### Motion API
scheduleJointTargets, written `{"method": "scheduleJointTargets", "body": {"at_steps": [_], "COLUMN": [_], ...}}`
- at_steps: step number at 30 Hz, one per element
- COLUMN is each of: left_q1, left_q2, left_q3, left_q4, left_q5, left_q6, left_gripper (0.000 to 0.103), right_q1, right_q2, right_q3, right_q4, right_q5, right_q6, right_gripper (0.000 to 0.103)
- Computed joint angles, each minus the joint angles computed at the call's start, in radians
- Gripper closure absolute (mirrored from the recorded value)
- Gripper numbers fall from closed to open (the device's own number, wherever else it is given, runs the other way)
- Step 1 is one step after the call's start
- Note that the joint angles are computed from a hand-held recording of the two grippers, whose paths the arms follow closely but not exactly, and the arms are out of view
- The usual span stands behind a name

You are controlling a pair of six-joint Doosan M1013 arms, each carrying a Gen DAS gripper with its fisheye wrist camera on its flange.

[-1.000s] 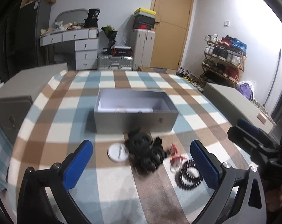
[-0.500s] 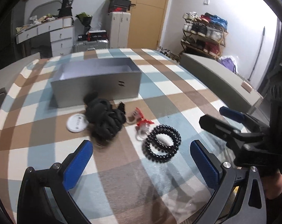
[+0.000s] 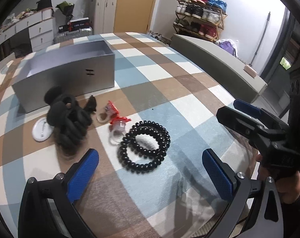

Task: Organize jewelry
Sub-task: 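Grasp a black spiral hair tie with the left tool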

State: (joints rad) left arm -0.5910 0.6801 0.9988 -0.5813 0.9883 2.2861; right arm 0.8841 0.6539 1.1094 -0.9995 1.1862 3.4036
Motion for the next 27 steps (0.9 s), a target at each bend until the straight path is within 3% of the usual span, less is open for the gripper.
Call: {"method": "scheduleJointTargets", "body": {"at_steps": [8,13,18,20,22,27], "left_q1": [0.004,0.005,0.003,0.000,-0.003,-0.011], "left_q2": [0.030,0.052,0.072,0.073,0.072,0.060], "left_q3": [-0.054,-0.091,-0.129,-0.133,-0.133,-0.116], "left_q4": [-0.003,-0.006,0.011,0.033,0.043,0.102], "left_q5": [0.065,0.120,0.170,0.163,0.158,0.126], "left_q6": [-0.037,-0.054,-0.101,-0.113,-0.115,-0.128], "left_gripper": [0.003,0.016,0.018,0.023,0.037,0.056], "right_q1": [0.001,0.002,0.003,0.003,0.004,0.007], "right_q2": [-0.010,-0.020,-0.026,-0.027,-0.028,-0.028], "right_q3": [0.028,0.047,0.060,0.064,0.067,0.068], "right_q4": [-0.025,-0.044,-0.052,-0.055,-0.059,-0.070], "right_q5": [-0.020,-0.023,-0.025,-0.025,-0.025,-0.019], "right_q6": [0.031,0.066,0.086,0.095,0.103,0.102], "right_gripper": [0.000,0.000,0.000,0.000,0.000,0.000]}}
